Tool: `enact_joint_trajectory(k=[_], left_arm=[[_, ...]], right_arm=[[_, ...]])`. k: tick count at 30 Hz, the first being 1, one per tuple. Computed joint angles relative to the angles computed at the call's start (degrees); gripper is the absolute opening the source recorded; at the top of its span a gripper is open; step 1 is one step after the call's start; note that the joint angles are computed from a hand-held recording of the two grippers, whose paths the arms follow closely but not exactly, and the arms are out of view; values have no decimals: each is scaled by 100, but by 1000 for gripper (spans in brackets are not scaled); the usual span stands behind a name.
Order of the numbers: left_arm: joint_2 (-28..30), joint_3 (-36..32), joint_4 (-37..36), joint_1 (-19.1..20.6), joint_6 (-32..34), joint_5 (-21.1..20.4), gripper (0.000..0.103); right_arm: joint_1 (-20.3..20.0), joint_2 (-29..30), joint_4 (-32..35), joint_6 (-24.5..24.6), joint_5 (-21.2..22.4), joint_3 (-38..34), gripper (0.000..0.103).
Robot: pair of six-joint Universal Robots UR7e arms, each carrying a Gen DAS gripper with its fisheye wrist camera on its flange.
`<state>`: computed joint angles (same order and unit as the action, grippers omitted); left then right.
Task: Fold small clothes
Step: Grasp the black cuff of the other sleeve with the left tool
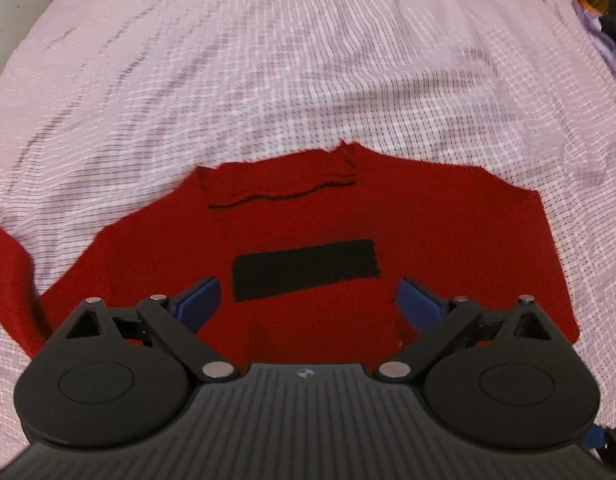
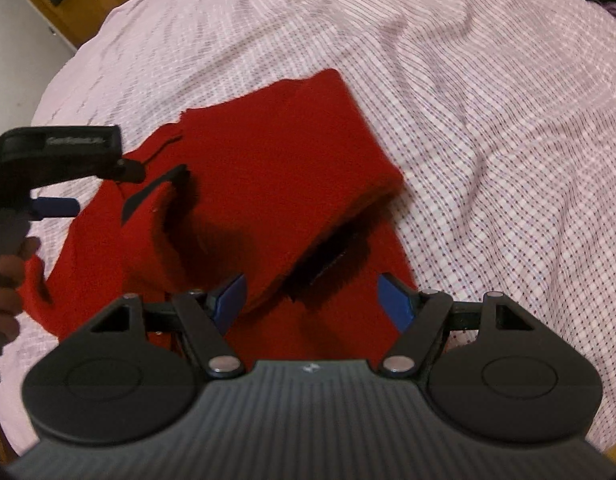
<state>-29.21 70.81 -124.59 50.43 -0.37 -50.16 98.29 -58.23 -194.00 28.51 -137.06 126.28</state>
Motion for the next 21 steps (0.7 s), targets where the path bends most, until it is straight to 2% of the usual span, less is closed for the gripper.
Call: enact_joint_trajectory(k=[5, 6, 7, 8, 9, 10, 12, 13, 17, 21], left_arm=[[340, -245, 268, 10, -43, 165, 94], [389, -258, 271, 8, -23, 199, 88], [418, -219, 194, -1, 18, 282, 70], [432, -194, 172, 2, 2, 337, 59], [442, -239, 282, 27, -140, 302, 37], [430, -296, 397, 61, -329, 201, 26], [295, -252, 357, 121, -579, -31, 17], [213, -170, 266, 116, -582, -29, 15], [-282, 312, -43, 81, -650, 1, 14], [-820, 756, 228, 136, -1101, 57, 14]], right_arm=[[-30, 10, -2, 101, 66, 53, 74], [-31, 3, 24, 108, 70, 55, 74], [-30, -5, 41, 119, 79, 61, 74], [-25, -8, 55, 139, 90, 65, 74], [-20, -20, 64, 148, 104, 72, 74], [-14, -25, 57, 143, 118, 78, 74], [6, -30, 30, 107, 131, 89, 74], [13, -34, 25, 81, 139, 92, 74], [18, -35, 48, 94, 176, 68, 74], [38, 5, 41, 26, 201, 15, 74]])
